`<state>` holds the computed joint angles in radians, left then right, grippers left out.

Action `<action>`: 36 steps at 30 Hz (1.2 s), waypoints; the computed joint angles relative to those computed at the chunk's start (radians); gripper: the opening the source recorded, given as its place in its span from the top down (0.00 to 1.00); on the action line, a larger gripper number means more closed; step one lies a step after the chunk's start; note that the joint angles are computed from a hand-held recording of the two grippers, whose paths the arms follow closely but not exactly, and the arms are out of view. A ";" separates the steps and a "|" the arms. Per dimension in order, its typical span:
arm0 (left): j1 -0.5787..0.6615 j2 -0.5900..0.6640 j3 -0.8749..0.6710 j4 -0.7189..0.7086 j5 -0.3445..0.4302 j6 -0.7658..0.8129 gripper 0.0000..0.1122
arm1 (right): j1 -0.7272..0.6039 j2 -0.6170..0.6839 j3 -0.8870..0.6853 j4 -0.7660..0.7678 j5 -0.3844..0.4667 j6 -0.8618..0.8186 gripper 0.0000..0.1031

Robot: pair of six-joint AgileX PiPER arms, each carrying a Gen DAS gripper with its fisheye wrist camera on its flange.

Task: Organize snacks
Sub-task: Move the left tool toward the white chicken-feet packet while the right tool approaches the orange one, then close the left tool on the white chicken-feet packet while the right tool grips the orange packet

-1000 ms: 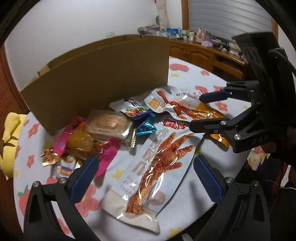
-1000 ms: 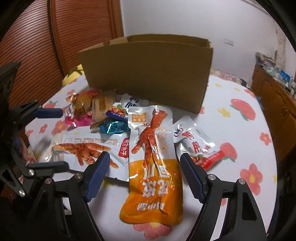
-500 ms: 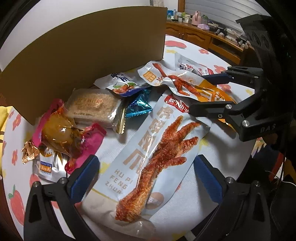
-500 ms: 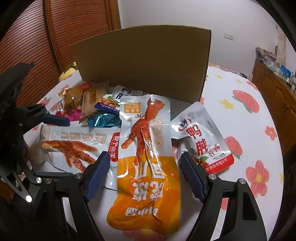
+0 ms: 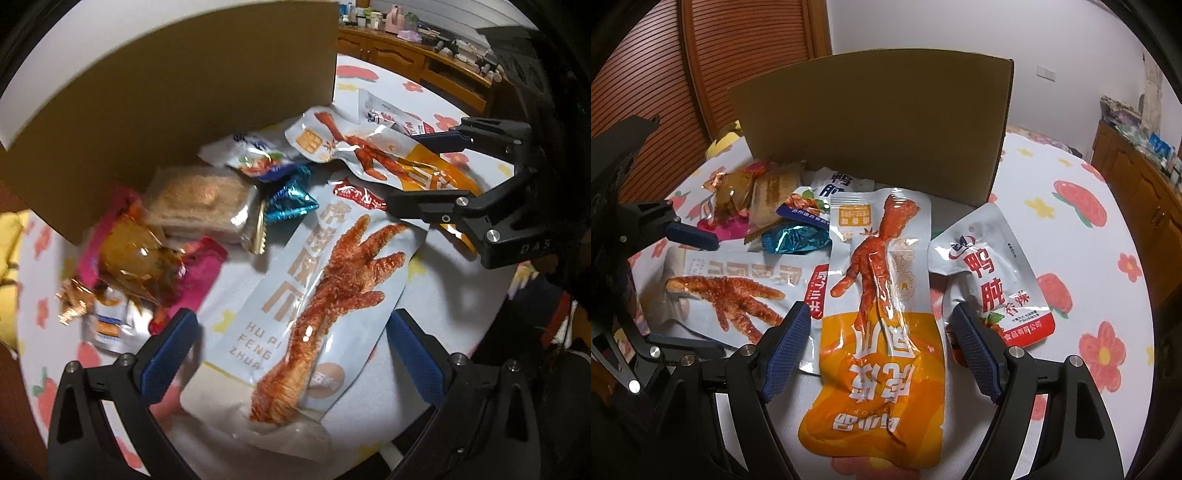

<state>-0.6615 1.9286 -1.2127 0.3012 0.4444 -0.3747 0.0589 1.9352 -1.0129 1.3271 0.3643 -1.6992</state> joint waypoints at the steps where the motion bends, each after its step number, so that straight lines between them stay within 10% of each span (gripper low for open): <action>1: -0.008 -0.007 0.010 0.027 -0.010 -0.019 0.13 | 0.002 0.000 0.000 -0.002 -0.001 0.001 0.21; 14: 0.024 0.046 -0.098 -0.274 0.021 0.297 0.23 | 0.022 0.023 -0.079 -0.258 0.045 0.249 0.27; 36: -0.008 -0.073 0.102 -0.223 -0.145 0.220 0.48 | 0.032 0.047 -0.163 -0.518 0.071 0.526 0.44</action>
